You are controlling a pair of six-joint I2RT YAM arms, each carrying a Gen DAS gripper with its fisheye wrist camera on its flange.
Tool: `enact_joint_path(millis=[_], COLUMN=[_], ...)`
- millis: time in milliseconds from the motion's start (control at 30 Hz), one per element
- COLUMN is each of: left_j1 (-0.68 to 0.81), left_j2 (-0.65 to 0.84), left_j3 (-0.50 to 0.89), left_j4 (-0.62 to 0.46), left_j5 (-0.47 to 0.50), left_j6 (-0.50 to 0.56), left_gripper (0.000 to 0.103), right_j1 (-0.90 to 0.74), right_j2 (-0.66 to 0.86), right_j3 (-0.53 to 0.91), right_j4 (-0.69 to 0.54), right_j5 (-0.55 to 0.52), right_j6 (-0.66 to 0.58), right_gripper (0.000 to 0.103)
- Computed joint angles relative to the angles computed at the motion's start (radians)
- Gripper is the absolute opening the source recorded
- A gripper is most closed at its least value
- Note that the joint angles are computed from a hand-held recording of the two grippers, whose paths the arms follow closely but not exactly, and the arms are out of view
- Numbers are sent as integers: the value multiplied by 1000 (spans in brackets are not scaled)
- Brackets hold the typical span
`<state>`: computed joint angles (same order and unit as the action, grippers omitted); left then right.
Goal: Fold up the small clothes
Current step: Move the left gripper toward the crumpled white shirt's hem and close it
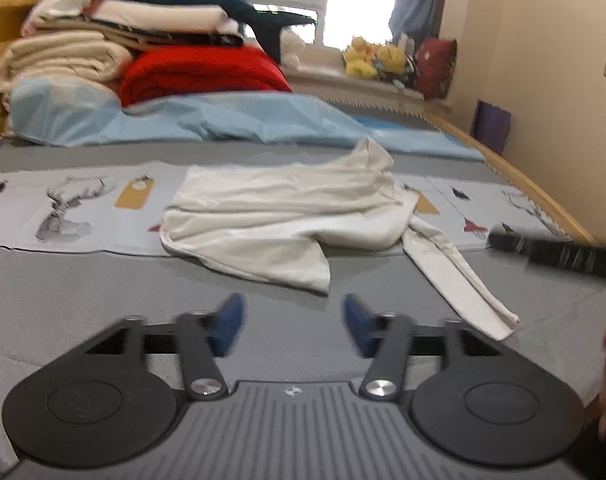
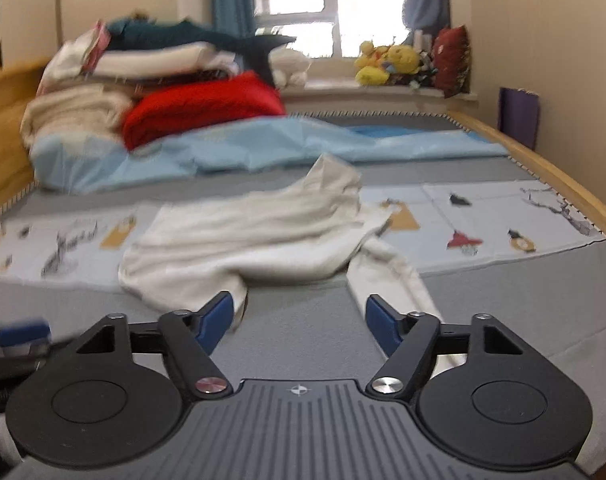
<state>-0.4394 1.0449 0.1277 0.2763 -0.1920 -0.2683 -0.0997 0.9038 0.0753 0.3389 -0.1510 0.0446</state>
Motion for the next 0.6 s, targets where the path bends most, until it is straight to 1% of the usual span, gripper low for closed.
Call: enact_joint_path(millis=[33, 67, 133, 200, 267, 300, 367, 433, 500, 567, 600], left_j1=[43, 80, 134, 173, 199, 205, 215, 221, 199, 180, 170], left_j2=[30, 68, 166, 304, 462, 548, 698, 815, 926, 1027, 1073], left_j3=[25, 53, 106, 174, 247, 292, 403, 505, 604, 693, 737], left_j4=[-6, -5, 41, 100, 160, 176, 147, 126, 132, 130, 115], left_j5=[64, 113, 180, 239, 277, 276, 276, 305, 291, 283, 266], left_j6=[34, 70, 139, 214, 274, 287, 266, 237, 230, 228, 218], left_gripper=[38, 34, 34, 34, 34, 34, 34, 34, 38, 49, 52], right_j1=[-38, -77, -134, -188, -229, -231, -243, -247, -247, -255, -262], right_j2=[61, 123, 253, 389, 492, 541, 599, 618, 624, 642, 657], right_j3=[15, 35, 74, 129, 174, 205, 247, 253, 254, 269, 282], right_j4=[70, 118, 226, 291, 313, 278, 226, 213, 212, 203, 196], right_j5=[-27, -62, -106, -145, -166, -151, -156, -176, -181, -194, -200], right_j6=[-17, -40, -90, -128, -148, -154, -151, -150, -169, -182, -182], right_gripper=[64, 58, 47, 40, 39, 39, 39, 39, 39, 39, 39])
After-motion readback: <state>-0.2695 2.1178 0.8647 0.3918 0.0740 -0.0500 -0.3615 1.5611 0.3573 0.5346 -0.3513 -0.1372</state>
